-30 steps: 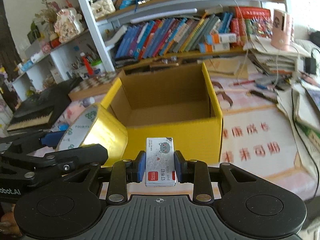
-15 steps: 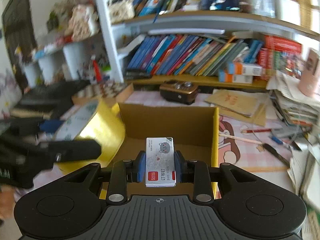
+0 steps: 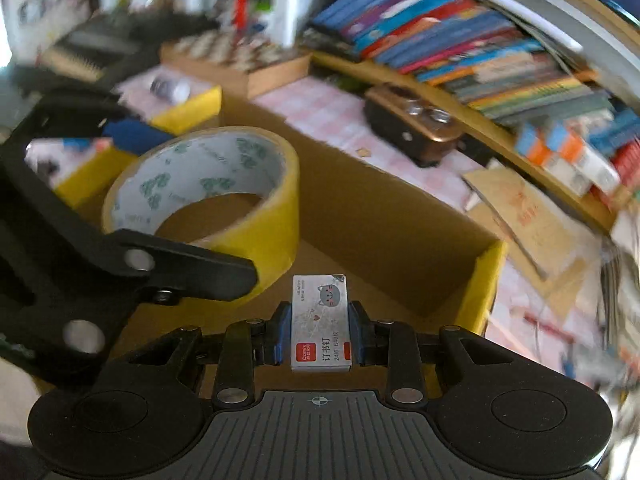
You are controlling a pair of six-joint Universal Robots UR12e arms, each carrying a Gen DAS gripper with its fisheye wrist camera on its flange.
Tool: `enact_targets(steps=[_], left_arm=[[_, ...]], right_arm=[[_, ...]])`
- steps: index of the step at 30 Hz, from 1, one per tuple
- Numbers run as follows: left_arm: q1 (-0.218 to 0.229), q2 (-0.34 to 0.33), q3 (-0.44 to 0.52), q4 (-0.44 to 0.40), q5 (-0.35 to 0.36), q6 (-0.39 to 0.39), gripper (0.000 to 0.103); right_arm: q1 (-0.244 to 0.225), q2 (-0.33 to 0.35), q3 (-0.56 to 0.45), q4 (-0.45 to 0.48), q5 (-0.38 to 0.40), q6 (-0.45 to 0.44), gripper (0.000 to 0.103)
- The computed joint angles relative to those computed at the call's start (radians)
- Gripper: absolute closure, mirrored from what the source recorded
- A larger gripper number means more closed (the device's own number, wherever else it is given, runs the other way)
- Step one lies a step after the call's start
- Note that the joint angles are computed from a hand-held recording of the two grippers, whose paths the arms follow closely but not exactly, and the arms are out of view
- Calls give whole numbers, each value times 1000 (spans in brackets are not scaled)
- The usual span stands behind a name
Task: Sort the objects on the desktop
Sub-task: 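Lower both tools into the box and open them, releasing tape and card box, then withdraw both open tools from the yellow box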
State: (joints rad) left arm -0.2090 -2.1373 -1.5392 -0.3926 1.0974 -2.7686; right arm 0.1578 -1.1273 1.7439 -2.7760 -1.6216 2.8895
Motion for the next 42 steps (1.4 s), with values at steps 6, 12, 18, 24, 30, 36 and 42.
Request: enact_targets(steps=[6,12,18,24,30,36,42], left_arm=[[-30,-25,54,-121,130,86,22],[-34,-25,54,-127,152,101,21],[-25,-10,10,-12,118,68,16],[-2,7,-33,114,60,-38,8],[24,34,-87,240,21,-141,5],[44,81,-179,387,17,-177,0],[61,122,-260,503,33,-215,0]], right_arm=[[6,21,-37,98,-26,-159,73],[0,12,-28,110,-5,-164,73],[-8,-7,7,33,40,-122,63],[-9,-35,44,-50,55,-64,48],[-17,-70,94,-161,64,95,44],[-1,-100,155,-312,20,219,43],[30,-123,203,-412,-54,336,43]])
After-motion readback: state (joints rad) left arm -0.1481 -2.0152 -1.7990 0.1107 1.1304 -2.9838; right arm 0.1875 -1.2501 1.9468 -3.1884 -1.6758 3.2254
